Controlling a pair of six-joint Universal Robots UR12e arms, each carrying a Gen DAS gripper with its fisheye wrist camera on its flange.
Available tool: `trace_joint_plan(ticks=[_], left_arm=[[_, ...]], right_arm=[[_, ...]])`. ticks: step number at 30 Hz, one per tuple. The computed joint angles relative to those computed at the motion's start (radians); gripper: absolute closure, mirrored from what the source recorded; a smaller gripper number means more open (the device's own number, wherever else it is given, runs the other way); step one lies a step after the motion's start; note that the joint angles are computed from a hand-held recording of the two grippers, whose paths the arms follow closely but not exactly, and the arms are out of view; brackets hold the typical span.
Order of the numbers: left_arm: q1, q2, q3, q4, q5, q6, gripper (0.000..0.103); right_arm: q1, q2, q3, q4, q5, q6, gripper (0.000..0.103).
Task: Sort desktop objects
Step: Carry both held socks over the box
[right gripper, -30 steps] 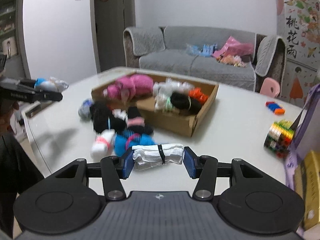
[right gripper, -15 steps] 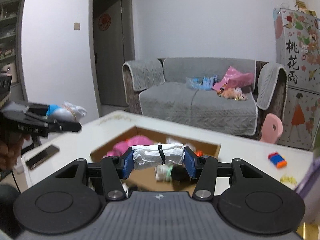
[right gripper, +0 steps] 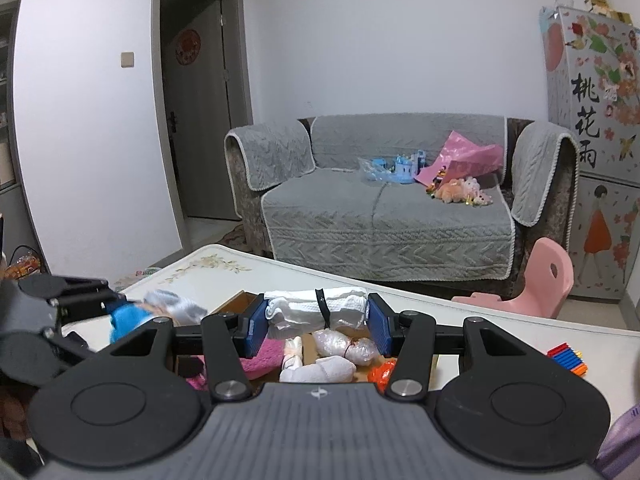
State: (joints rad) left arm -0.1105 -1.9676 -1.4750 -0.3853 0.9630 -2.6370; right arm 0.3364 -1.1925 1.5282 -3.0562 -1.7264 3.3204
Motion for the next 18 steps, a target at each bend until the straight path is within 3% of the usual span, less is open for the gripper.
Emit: trace_joint_plan(ticks=[18], left_arm=[[-0.02, -0.076, 0.053, -0.13, 0.054, 0.035, 0.034]], right_arm=[[-0.012, 0.071, -0.106, 0.174, 0.014, 0.005, 0.056]])
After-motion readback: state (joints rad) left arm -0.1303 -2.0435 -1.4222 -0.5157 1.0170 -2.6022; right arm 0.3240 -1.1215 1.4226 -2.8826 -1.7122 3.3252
